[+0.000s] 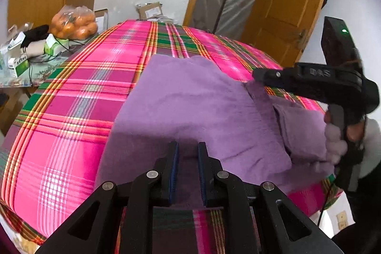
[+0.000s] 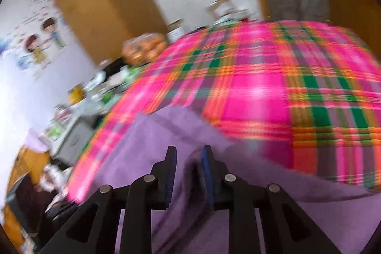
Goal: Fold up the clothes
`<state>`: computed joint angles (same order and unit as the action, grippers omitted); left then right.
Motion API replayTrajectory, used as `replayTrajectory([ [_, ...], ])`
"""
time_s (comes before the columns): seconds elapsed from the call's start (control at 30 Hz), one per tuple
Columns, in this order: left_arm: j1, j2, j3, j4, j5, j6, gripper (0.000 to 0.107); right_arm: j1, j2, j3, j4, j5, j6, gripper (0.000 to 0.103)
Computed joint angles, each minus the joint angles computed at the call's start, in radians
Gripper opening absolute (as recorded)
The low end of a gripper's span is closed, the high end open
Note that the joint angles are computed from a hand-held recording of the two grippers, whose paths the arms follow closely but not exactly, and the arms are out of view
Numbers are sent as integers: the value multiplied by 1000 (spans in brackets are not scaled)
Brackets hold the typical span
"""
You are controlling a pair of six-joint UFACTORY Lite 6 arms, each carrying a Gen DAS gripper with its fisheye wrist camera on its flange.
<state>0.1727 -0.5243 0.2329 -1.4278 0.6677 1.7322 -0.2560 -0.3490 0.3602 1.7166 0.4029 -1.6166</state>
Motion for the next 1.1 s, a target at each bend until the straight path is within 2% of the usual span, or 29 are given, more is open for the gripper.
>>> replayTrajectory([
  [0.17,24,0,13,36,49,-28,16,22,37,29,-22,65,-16,24],
  [0.33,-59,87,103,-45,-19,-10,16,148,214,112,60,71,-110,24],
  [0.37,-96,137,135,-61,-62,-16,16,138,292,152,69,55,-96,18],
  [0.43,-159,197,172,-86,-142,-20,16,76,365,185,54,106,-57,3],
  [0.47,-181,206,177,-91,-169,-24,16,47,368,187,35,123,-38,3],
  [0.53,-171,184,166,-62,-153,-53,16,68,313,171,45,71,-42,4],
  [0.57,-150,180,162,-48,-128,-64,16,79,287,164,50,45,-45,9],
  [0.67,-96,184,172,-17,-77,-96,16,122,310,214,37,48,-36,14],
  [0.8,-78,210,207,-49,-87,-85,16,230,438,383,-45,11,66,14],
  [0.93,-84,258,237,-73,-126,-58,16,263,608,552,-77,-43,139,14],
  [0.97,-83,267,238,-74,-132,-51,16,252,644,580,-83,-44,153,13],
  [1.03,-66,265,225,-75,-125,-29,16,230,717,640,-106,-45,193,3],
  [1.1,-39,239,203,-62,-106,-24,16,223,720,641,-81,-52,174,4],
])
